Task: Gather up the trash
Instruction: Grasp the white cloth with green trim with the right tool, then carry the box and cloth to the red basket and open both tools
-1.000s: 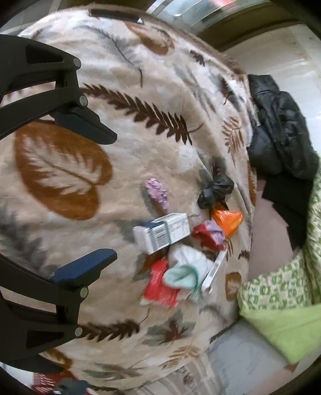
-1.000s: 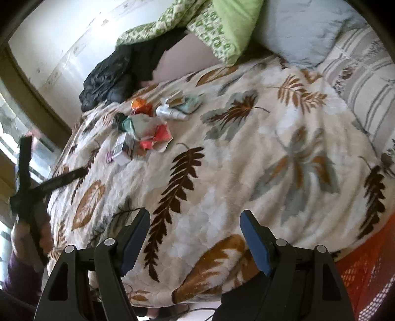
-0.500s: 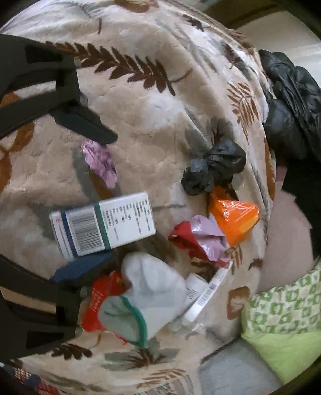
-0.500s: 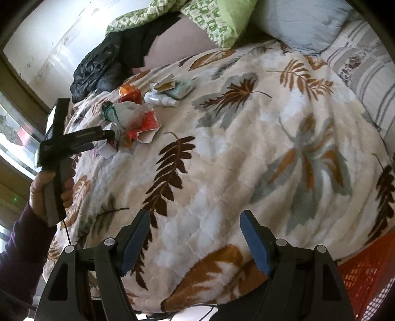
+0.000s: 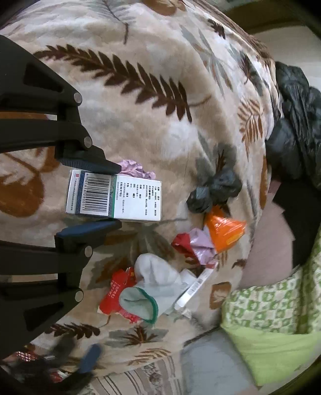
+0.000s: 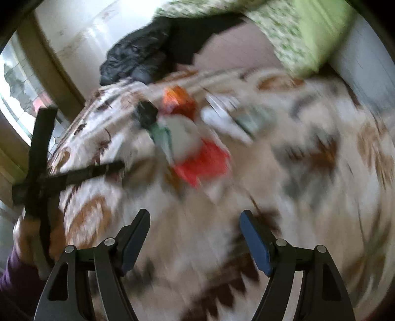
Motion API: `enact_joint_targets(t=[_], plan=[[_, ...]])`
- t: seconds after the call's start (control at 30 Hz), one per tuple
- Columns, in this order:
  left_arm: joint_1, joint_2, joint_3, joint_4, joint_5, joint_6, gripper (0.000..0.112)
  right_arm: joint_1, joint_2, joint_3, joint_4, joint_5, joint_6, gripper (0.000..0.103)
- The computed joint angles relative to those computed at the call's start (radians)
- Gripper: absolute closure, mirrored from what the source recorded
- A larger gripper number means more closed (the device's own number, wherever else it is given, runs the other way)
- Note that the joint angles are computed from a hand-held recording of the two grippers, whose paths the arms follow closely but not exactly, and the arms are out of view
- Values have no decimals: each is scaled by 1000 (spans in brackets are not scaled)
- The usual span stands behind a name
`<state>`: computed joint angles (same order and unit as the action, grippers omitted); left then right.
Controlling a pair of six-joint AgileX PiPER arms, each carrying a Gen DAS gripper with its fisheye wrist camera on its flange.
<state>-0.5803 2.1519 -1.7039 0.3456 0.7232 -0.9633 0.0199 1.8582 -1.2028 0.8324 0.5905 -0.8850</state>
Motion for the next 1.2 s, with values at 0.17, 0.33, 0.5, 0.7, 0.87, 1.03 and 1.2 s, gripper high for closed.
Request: enact_joint_targets(t=[0.17, 0.33, 0.5, 0.7, 0.87, 1.03, 1.2], plan=[[-14, -90, 129, 79, -28, -103, 76, 126, 159, -243, -128, -89, 155, 25], [-38, -135, 199, 167, -4, -189, 76, 203, 352, -515, -425, -50, 451, 43], [-64, -171, 242, 241, 15, -276, 76, 172, 388, -574, -384, 39, 453, 80], [-109, -221, 268, 297, 65, -340, 76, 116, 165, -320, -165, 32, 223, 80], [-193, -267, 268, 360, 166, -382, 76, 51, 3, -130, -46, 59, 102, 80], [-292, -283, 216, 410, 266, -381, 76, -61, -171, 86, 42, 72, -7, 80], [-384, -257, 109, 427, 316, -325, 76, -214, -336, 258, 80, 96, -115, 80]])
